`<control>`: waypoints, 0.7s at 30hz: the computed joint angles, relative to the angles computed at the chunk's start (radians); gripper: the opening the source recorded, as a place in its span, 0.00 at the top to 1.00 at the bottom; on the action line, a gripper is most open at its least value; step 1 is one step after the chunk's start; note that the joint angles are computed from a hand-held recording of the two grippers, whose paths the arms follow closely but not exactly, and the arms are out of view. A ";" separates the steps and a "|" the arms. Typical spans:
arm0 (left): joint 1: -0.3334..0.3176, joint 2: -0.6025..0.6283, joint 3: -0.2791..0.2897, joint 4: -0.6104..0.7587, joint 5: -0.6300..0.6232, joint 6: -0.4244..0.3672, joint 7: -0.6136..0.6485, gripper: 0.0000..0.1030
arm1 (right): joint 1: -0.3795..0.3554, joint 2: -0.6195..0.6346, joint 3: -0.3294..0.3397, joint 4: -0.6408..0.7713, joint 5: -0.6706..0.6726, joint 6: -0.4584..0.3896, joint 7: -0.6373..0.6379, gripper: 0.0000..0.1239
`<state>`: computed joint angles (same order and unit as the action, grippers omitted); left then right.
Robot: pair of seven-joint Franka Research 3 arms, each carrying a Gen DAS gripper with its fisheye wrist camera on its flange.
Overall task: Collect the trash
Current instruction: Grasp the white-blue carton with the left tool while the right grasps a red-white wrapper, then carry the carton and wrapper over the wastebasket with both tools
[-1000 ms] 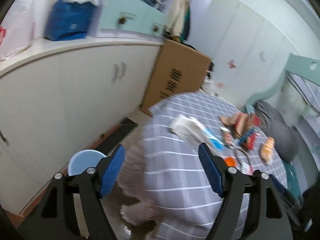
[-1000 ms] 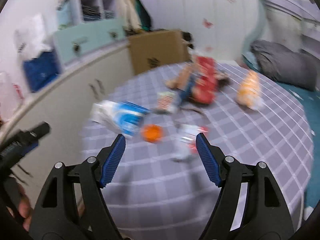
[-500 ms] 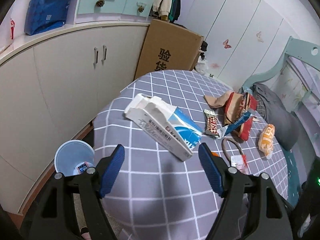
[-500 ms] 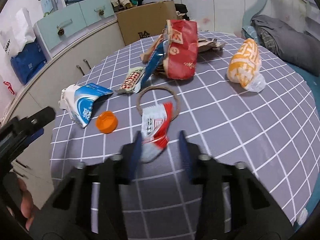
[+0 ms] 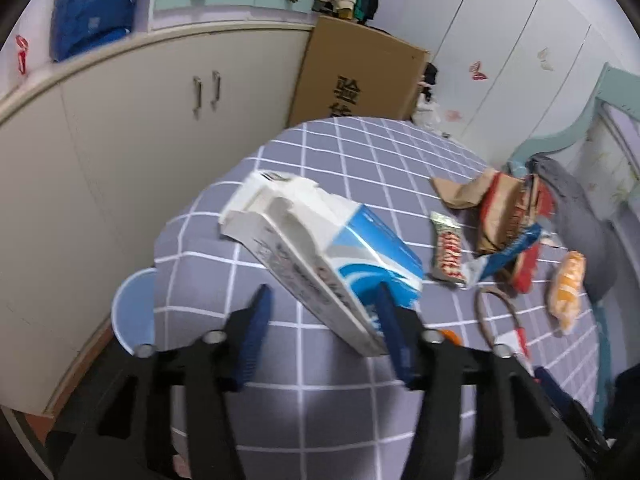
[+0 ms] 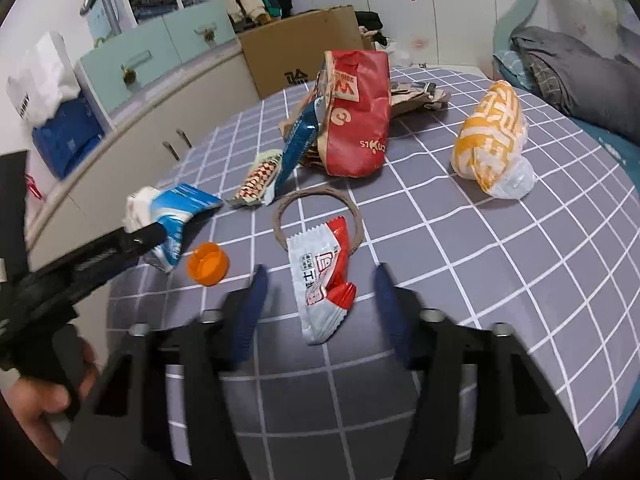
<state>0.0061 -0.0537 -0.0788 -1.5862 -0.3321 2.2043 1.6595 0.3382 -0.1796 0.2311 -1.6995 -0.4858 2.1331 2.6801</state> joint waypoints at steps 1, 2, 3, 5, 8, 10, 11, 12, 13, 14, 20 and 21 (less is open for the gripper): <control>0.001 -0.001 0.004 0.003 -0.029 -0.014 0.021 0.73 | 0.001 0.005 -0.002 0.006 0.008 -0.008 -0.007 0.76; 0.001 -0.005 0.004 0.000 -0.027 -0.016 0.027 0.83 | 0.002 0.008 -0.001 0.011 0.006 -0.015 -0.010 0.78; 0.001 -0.010 0.003 -0.006 -0.021 -0.011 0.033 0.88 | 0.003 0.011 0.000 0.014 0.002 -0.019 -0.014 0.83; 0.001 -0.013 0.013 -0.009 -0.082 -0.026 0.078 0.94 | 0.006 0.013 0.004 0.018 -0.016 -0.027 -0.007 0.84; 0.008 -0.035 0.024 -0.035 -0.144 -0.024 0.116 0.94 | 0.006 -0.007 0.019 0.004 -0.086 -0.034 0.050 0.86; 0.011 -0.051 0.040 -0.052 -0.205 -0.024 0.159 0.94 | 0.002 -0.024 0.029 -0.008 -0.120 -0.030 0.087 0.86; 0.012 -0.057 0.047 -0.057 -0.229 -0.027 0.173 0.94 | 0.000 -0.032 0.037 -0.012 -0.145 -0.025 0.107 0.86; 0.014 -0.067 0.055 -0.068 -0.258 -0.026 0.190 0.94 | -0.002 -0.039 0.042 -0.016 -0.160 -0.021 0.121 0.86; 0.017 -0.079 0.066 -0.078 -0.287 -0.028 0.208 0.94 | -0.004 -0.041 0.052 -0.007 -0.181 -0.025 0.132 0.86; 0.019 -0.085 0.074 -0.081 -0.310 -0.034 0.218 0.94 | -0.004 -0.043 0.059 -0.004 -0.200 -0.015 0.140 0.86; 0.048 -0.133 0.137 -0.114 -0.428 -0.051 0.297 0.94 | 0.015 -0.005 0.084 0.059 -0.277 0.069 0.153 0.86; 0.057 -0.140 0.150 -0.121 -0.440 -0.052 0.305 0.94 | 0.025 0.013 0.084 0.076 -0.279 0.091 0.145 0.86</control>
<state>0.0634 -0.1933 0.0714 -1.7071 -0.7718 2.1523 1.9644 0.3633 -0.1668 0.3156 -1.6233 -0.7647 2.2241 2.8252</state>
